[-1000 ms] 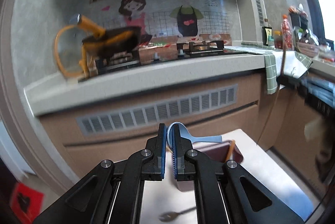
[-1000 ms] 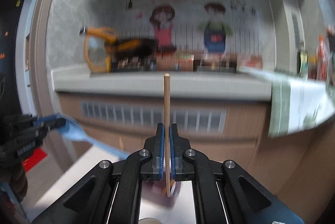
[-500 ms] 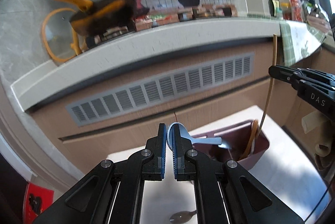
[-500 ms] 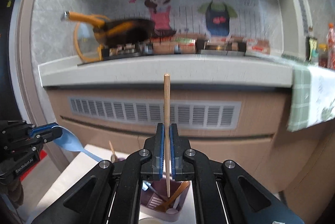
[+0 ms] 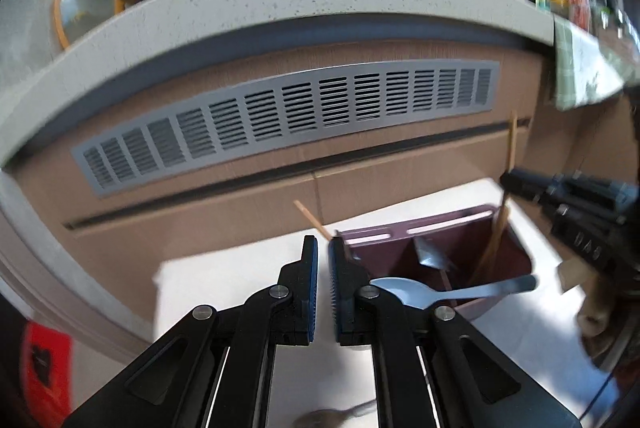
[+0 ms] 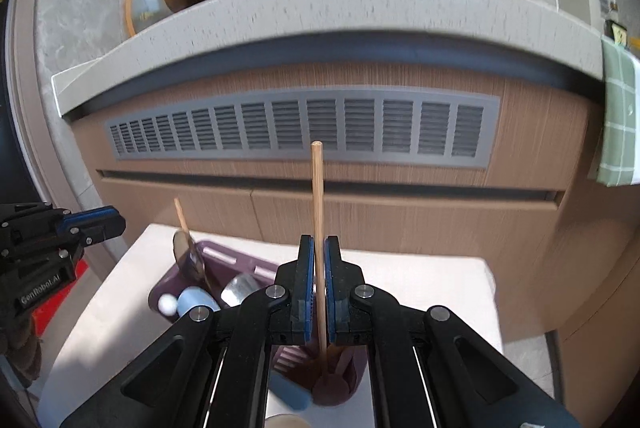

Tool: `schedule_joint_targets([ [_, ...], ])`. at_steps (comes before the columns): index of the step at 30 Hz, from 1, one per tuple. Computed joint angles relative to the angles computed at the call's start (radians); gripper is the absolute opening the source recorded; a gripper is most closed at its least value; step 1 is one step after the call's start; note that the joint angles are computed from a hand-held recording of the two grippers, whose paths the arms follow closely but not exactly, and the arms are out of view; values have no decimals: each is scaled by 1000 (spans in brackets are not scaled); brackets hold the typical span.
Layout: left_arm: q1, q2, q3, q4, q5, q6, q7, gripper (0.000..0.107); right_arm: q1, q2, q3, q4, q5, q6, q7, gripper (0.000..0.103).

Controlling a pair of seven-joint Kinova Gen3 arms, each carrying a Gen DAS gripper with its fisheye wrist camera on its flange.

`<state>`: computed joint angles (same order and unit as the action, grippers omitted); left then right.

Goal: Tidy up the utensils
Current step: 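Lower the blue spoon and chopstick into the caddy and open both grippers, then move the right gripper to the silver spoon while the left gripper reaches the translucent spoon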

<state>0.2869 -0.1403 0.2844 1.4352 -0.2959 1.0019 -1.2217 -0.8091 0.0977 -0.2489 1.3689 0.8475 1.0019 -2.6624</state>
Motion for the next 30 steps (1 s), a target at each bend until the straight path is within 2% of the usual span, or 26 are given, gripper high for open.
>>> schedule_joint_targets([
  [3,81,-21,-135,25,122,-38,-22,9,34,-25,0,28,-62,-57,17,6],
  [5,124,-32,-210,48,203,-55,-60,17,38,-37,-11,40,-40,-57,1,12],
  [6,119,-40,-222,63,244,-64,-80,25,34,-44,-17,48,-17,-52,-11,14],
  [7,94,-48,-216,77,279,-68,-101,28,36,-48,-23,49,-8,-51,-12,16],
  [11,-28,-95,-167,149,416,-103,-187,28,44,-70,-50,52,-10,-50,-9,20],
  [12,-37,-116,-178,183,451,-120,-204,29,47,-78,-56,57,-22,-55,-4,21],
  [16,-45,-159,-224,287,537,-151,-251,39,78,-113,-78,91,-168,-134,132,24],
  [19,-55,-167,-264,357,593,-125,-292,39,81,-106,-94,125,-290,-191,254,25],
  [21,-73,-176,-279,394,611,-110,-309,39,100,-72,-129,131,-371,-193,332,26],
  [25,-136,-256,-301,482,610,-107,-300,39,43,15,-86,108,-512,-147,454,26],
  [30,-176,-333,-331,541,601,-99,-283,42,157,131,-202,38,-657,-122,643,26],
])
